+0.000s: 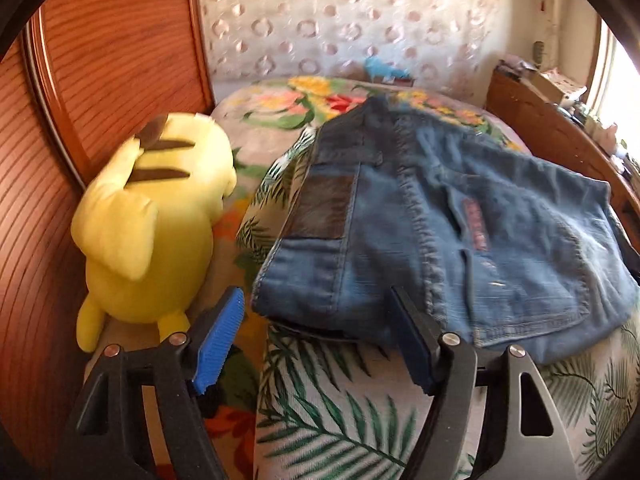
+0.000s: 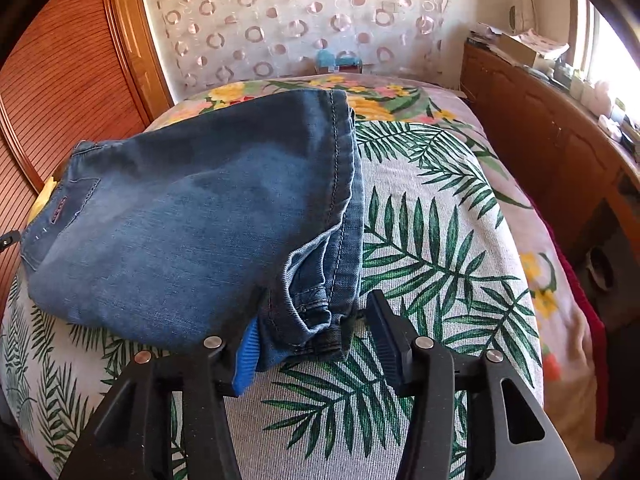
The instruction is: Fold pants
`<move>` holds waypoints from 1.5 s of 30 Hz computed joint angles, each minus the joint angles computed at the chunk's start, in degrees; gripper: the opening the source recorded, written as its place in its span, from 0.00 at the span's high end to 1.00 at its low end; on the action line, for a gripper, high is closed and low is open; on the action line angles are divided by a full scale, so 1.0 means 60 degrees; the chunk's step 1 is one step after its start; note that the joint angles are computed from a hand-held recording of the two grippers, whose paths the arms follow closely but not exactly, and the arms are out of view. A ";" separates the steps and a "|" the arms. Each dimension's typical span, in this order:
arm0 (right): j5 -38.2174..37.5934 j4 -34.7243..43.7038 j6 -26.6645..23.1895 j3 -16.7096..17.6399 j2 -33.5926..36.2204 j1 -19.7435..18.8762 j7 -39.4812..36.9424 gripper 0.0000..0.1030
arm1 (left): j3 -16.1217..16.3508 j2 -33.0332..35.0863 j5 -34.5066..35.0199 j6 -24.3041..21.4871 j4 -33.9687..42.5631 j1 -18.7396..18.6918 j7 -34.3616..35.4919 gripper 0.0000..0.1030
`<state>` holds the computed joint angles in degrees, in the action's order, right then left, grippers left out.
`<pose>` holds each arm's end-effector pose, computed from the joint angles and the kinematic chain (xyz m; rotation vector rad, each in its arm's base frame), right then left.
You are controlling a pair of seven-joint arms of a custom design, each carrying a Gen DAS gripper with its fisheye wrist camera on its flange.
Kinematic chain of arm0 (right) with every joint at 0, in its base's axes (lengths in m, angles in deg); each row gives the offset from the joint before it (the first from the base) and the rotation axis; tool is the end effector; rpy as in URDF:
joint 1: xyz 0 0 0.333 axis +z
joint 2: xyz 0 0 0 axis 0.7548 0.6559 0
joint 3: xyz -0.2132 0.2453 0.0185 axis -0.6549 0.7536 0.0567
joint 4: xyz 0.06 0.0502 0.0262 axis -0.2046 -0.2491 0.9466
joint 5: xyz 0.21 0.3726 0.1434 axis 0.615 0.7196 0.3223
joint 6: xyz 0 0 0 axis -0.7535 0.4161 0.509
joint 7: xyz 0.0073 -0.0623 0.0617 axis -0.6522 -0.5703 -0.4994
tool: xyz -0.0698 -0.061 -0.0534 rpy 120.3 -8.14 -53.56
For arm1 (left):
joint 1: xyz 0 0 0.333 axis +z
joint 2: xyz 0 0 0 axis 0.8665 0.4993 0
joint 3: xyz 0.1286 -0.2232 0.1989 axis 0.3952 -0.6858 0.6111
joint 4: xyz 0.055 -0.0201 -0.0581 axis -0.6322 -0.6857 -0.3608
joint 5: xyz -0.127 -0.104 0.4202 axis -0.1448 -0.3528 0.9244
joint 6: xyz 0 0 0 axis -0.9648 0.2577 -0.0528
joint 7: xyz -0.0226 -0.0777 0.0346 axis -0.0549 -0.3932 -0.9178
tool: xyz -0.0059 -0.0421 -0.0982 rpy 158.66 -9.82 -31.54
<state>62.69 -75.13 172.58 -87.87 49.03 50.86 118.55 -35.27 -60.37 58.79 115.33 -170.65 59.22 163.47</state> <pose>0.4211 -0.1117 0.4681 -1.7435 1.8278 -0.6182 0.5874 -0.0913 0.4805 -1.7315 1.9583 -0.7328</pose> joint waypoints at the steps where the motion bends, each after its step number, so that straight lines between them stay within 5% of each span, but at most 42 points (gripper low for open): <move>1: -0.0053 -0.0040 -0.0007 0.0100 -0.0048 -0.0052 0.0050 0.49 | 0.0021 0.0097 -0.0081 -0.0073 0.0068 -0.0005 -0.0013 0.28; 10: -0.0165 0.0188 -0.0369 0.0124 0.0033 0.0084 -0.0125 0.49 | 0.0273 0.0491 -0.1602 -0.0404 0.0440 -0.0150 0.0921 0.28; 13: 0.0078 0.0228 -0.0458 -0.0178 -0.0007 0.0302 -0.0538 0.60 | 0.0256 0.0378 -0.1952 -0.0193 0.0327 -0.0223 0.1298 0.46; 17: 0.0653 0.0263 -0.0698 -0.0608 -0.0135 0.0720 -0.1221 0.83 | 0.0038 0.0197 -0.0901 0.0389 0.0091 -0.0076 0.0538 0.61; 24: 0.1438 0.0177 -0.0411 -0.0809 -0.0208 0.0938 -0.1892 0.89 | 0.0138 -0.0100 -0.1387 0.0676 -0.0042 -0.0346 0.1223 0.80; 36: 0.1017 -0.0526 0.0924 -0.0702 -0.1253 0.0800 -0.1942 0.90 | 0.0140 -0.1110 -0.1961 0.1894 -0.0594 -0.0841 0.1786 0.84; 45: 0.0245 -0.1288 0.0988 -0.0739 -0.2639 0.0201 -0.1569 0.90 | 0.0266 -0.2389 -0.2460 0.1718 -0.1370 -0.1359 0.2202 0.85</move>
<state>64.16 -82.86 178.51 -92.30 33.19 52.07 109.14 -33.67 -74.70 44.03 125.63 -178.87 51.07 176.68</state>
